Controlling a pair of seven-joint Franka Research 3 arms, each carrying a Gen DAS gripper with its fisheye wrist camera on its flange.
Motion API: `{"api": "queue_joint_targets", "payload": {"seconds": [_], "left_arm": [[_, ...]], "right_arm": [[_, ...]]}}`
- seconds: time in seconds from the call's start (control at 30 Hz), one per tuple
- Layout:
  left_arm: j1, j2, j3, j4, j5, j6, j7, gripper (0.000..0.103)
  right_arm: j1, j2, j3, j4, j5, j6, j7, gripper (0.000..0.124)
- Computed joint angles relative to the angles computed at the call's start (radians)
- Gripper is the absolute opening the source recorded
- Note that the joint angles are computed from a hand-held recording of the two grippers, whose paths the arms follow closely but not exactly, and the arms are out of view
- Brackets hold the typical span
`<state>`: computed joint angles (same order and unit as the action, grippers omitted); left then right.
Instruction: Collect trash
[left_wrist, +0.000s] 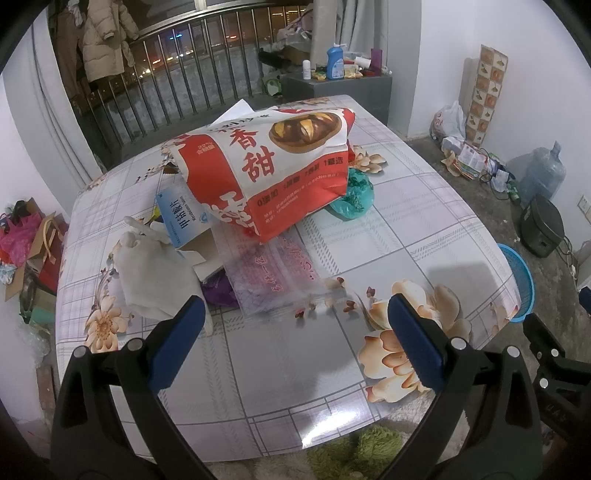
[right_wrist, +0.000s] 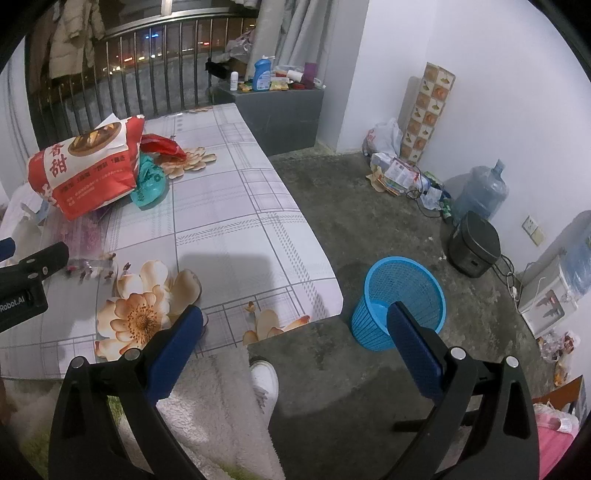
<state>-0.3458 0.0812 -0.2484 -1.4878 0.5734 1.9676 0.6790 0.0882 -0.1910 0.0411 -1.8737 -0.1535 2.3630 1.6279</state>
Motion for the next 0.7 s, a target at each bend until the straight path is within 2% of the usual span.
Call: {"api": "queue_joint_targets", "payload": {"seconds": [0.5,0.7], "left_arm": [[0.0,0.0,0.0,0.0,0.0,0.0,0.001,0.095],[0.011,-0.03,0.005,-0.043,0.009,0.031,-0.011,0.095]], "right_arm": [[0.002,0.007,-0.001,0.016,0.001,-0.01,0.003,0.097],[0.004,0.021,-0.001,0.03,-0.001,0.002,0.011,0.097]]}}
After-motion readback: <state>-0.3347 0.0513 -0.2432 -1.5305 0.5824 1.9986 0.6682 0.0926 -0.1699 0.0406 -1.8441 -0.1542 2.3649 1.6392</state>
